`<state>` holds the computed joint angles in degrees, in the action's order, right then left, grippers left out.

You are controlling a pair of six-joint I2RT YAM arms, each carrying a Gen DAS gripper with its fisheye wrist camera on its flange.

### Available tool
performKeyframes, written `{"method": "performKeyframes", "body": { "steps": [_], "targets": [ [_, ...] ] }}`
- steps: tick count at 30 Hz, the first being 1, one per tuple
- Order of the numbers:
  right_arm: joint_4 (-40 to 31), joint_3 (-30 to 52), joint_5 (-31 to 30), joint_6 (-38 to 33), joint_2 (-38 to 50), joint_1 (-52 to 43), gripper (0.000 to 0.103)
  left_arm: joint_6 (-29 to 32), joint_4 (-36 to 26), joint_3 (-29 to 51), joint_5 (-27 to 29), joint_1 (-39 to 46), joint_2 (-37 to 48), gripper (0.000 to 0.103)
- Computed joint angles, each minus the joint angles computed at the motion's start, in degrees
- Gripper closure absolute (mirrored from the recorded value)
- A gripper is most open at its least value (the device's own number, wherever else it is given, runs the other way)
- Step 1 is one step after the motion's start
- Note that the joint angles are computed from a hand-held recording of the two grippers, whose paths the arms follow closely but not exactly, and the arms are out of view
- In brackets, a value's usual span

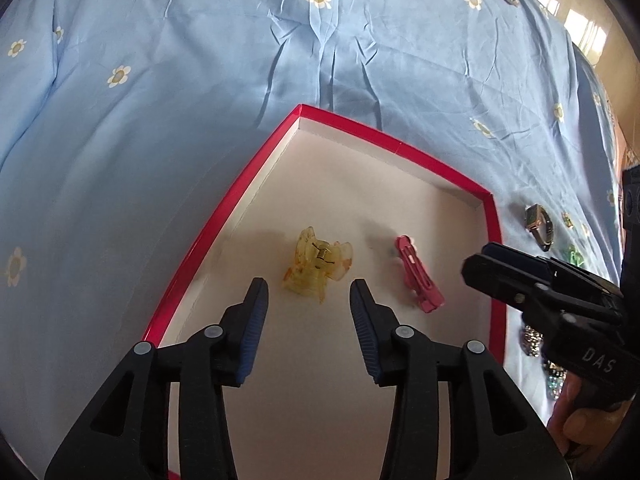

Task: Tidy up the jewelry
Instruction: 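Carry both clips into the box lid and open both grippers, then grasp the gold watch with the left gripper while the right grasps the green bow tie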

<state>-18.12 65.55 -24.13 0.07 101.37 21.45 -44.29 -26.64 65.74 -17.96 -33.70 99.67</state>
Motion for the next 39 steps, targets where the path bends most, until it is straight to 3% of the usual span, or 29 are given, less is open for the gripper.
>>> {"method": "performKeyframes", "body": {
  "steps": [5,23,39],
  "targets": [
    [-0.7,-3.4,-1.6,-0.1,-5.5,-3.6,0.050,-2.2,-0.8,-0.2,-1.2,-2.5,-2.1,0.054],
    [-7.2,-13.9,-5.0,-7.8,-18.5,-19.8,0.045,-7.2,-3.1,5.7,-1.7,-12.0,0.2,0.048],
    [-11.5,-14.2,-7.7,-15.7,-20.9,-37.1,0.042,-3.1,-7.9,23.6,-0.2,-15.5,13.0,0.046]
  ]
}}
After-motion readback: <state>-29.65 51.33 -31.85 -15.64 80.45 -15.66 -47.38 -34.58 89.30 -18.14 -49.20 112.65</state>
